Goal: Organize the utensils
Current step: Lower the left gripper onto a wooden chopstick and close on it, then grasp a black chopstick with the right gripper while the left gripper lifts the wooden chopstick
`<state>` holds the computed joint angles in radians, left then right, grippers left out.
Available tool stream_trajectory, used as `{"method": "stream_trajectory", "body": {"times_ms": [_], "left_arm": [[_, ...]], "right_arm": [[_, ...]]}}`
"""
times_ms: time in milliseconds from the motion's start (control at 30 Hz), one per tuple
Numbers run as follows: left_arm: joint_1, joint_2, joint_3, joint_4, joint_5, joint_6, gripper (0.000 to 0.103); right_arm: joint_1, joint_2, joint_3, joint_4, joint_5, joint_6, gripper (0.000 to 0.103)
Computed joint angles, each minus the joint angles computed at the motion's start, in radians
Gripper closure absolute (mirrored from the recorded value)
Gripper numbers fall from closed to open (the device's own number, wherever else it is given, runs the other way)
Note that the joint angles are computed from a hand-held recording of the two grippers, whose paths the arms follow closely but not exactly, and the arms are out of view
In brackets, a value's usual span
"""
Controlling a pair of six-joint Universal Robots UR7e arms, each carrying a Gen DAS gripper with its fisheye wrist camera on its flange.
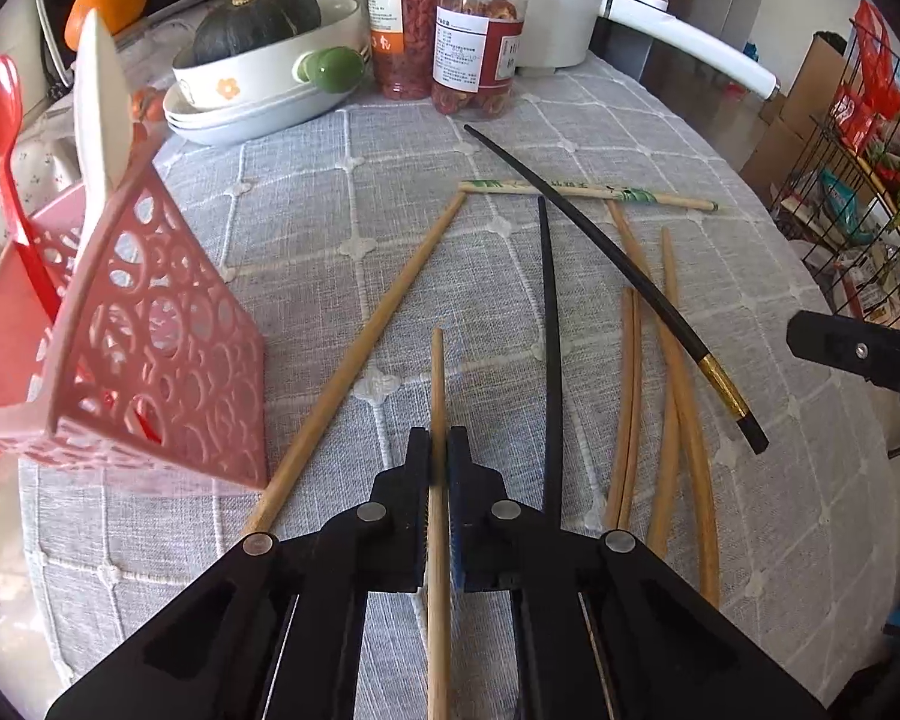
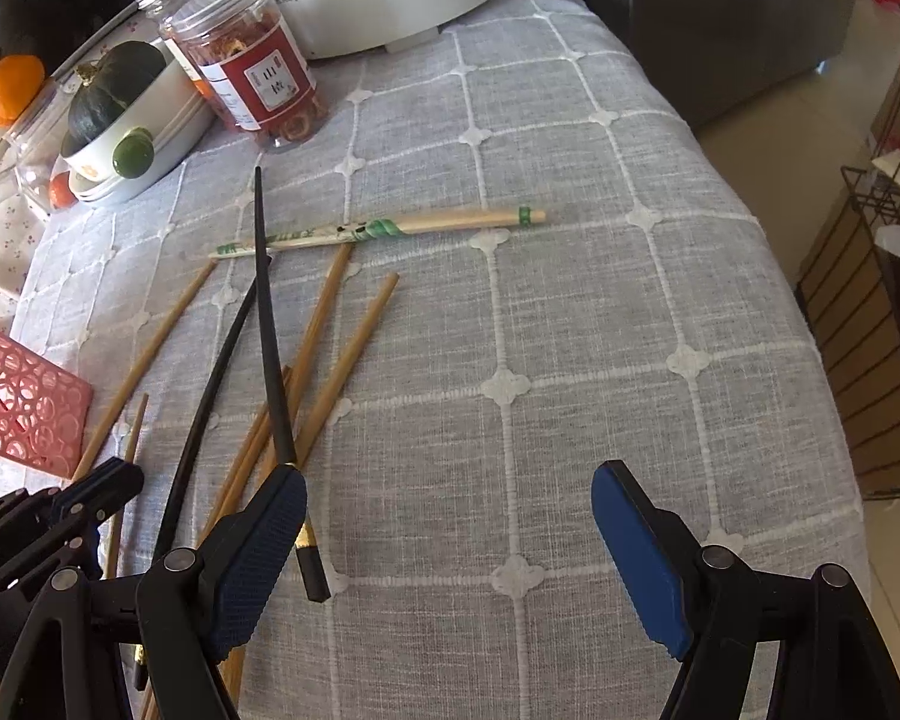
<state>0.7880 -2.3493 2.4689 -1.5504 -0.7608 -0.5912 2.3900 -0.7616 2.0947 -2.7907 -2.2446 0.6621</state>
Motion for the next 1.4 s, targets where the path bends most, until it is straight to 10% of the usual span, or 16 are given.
{"method": "stream_trajectory", "body": {"times_ms": [533,767,1200,1400], "left_arm": [[-0.578,-0.256,-0.307,0.907,-0.15,-0.693,0.098],[-0.614,-0.27,-0.352,0.974,-0.169,-0.763,0.098],[-0.849,-0.302,-0.448,1.219,-0.255,-0.999,0.098],[-0.733,-0.292,-0.439,1.141,-0.195,-0.912,0.098]], "right_arm": [[-0.025,0.11,-0.177,0.056,0.03,-0.108,0.03],[-0.072,0.163,-0.244,-0.008,0.102,-0.169,0.066],[-0.079,0.358,-0.479,0.036,-0.011,-0.323,0.081],[-0.098,0.398,-0.505,0.003,-0.01,-0.365,0.085]]}}
